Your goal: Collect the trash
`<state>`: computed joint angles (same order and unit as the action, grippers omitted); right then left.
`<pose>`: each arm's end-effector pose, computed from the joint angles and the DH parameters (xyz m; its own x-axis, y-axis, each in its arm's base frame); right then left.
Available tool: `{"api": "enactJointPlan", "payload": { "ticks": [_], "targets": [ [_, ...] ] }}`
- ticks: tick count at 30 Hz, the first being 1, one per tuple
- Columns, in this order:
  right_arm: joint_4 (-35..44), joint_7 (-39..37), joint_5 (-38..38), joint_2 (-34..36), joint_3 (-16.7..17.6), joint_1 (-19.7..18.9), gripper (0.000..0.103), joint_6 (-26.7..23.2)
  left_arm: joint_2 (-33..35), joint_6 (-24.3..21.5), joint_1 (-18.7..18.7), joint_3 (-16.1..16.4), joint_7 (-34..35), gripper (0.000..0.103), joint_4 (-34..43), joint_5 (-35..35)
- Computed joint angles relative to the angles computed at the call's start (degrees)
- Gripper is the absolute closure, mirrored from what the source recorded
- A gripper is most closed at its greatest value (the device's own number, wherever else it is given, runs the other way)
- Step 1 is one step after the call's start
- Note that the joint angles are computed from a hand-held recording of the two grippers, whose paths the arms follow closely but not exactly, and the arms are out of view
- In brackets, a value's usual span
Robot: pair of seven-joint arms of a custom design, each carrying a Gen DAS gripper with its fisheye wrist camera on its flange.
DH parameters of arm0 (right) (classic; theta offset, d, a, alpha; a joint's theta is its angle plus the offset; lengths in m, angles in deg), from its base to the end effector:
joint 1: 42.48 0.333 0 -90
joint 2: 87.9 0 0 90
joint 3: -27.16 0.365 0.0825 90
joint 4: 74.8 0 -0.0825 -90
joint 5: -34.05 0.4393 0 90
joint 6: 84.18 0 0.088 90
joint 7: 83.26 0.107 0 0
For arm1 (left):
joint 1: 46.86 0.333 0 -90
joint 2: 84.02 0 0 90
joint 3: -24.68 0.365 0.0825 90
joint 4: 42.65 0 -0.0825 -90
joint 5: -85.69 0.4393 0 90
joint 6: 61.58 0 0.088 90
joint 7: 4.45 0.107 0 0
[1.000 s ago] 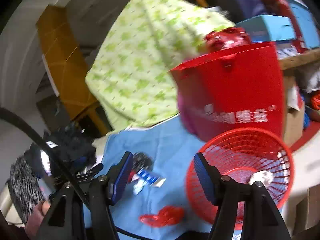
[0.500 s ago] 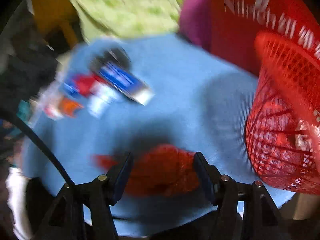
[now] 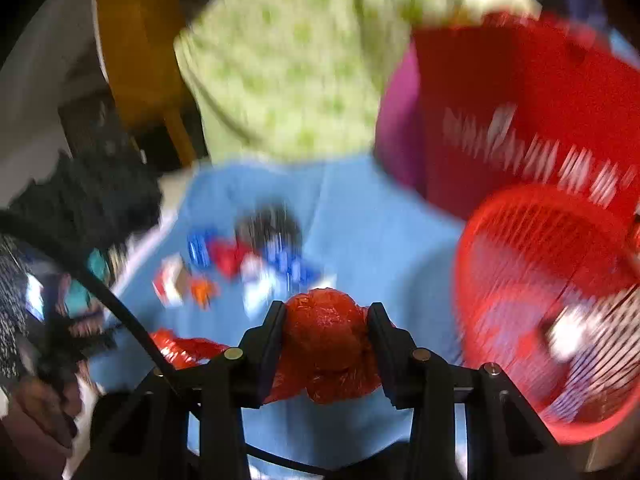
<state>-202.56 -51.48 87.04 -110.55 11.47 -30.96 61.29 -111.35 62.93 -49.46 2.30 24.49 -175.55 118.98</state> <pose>0.5175 -0.0677 0.6282 0.4180 -0.8811 -0.2214 -0.5476 -0.0500 -0.8352 0.4331 -0.2046 0.5752 0.4239 -0.8855 -0.1902 -0.7295 -0.2093 -0.6512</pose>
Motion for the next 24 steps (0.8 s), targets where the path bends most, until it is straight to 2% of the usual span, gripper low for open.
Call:
{"api": "enactJointPlan", "payload": {
  "ticks": [2, 5, 8, 10, 11, 13, 14, 16, 17, 20, 22, 24],
  "targets": [
    [1.1, -0.2, 1.8, -0.7, -1.1, -0.6, 0.057, 2.7, -0.7, -0.1, 0.1, 0.2, -0.4, 0.029, -0.4, -0.1],
    [2.7, 4.2, 0.5, 1.3, -1.2, -2.8, 0.05, 7.5, -1.6, 0.2, 0.3, 0.4, -1.1, 0.029, -1.3, -0.7],
    [4.2, 10.8, -3.0, 5.1, -0.9, -5.5, 0.035, 11.7, -2.2, 0.2, 0.6, 0.5, -1.4, 0.029, -2.0, -1.5],
    [4.2, 13.8, -5.0, 6.4, -0.3, -6.5, 0.035, 14.6, -2.7, 0.2, 0.7, 0.6, -1.3, 0.029, -2.6, -1.9],
    [4.2, 12.9, -3.8, 6.2, -1.2, -5.8, 0.035, 14.6, -2.9, 0.1, 0.9, 0.5, -1.2, 0.029, -2.7, -1.9],
    [4.6, 9.1, 0.2, 5.6, -3.2, -3.5, 0.032, 12.8, -3.4, -0.1, 1.4, 0.4, -1.4, 0.029, -3.0, -1.7],
    [4.5, 4.8, 3.7, 4.6, -4.2, -1.5, 0.031, 11.4, -3.6, -0.1, 1.7, 0.5, -1.6, 0.029, -3.2, -1.7],
    [5.1, -1.6, 8.0, 4.4, -4.4, 0.7, 0.031, 8.8, -3.8, 0.1, 2.2, 0.8, -2.0, 0.029, -3.5, -2.0],
    [5.2, -3.6, 8.6, 4.2, -4.0, 1.0, 0.031, 5.9, -3.7, 0.3, 2.5, 1.0, -2.0, 0.029, -3.6, -2.1],
    [5.6, -3.5, 7.4, 5.3, -0.7, 0.7, 0.031, 0.8, -2.8, 1.1, 3.2, 1.5, -1.7, 0.029, -3.3, -2.4],
    [7.7, -1.5, 5.4, 8.8, 1.5, 0.2, 0.031, -3.6, -1.5, 2.3, 3.6, 2.1, -1.2, 0.029, -2.5, -2.5],
    [8.9, -0.2, 4.2, 12.3, 3.8, -0.4, 0.031, -4.6, 0.1, 3.9, 4.0, 2.5, -0.6, 0.029, -1.4, -2.3]
  ]
}}
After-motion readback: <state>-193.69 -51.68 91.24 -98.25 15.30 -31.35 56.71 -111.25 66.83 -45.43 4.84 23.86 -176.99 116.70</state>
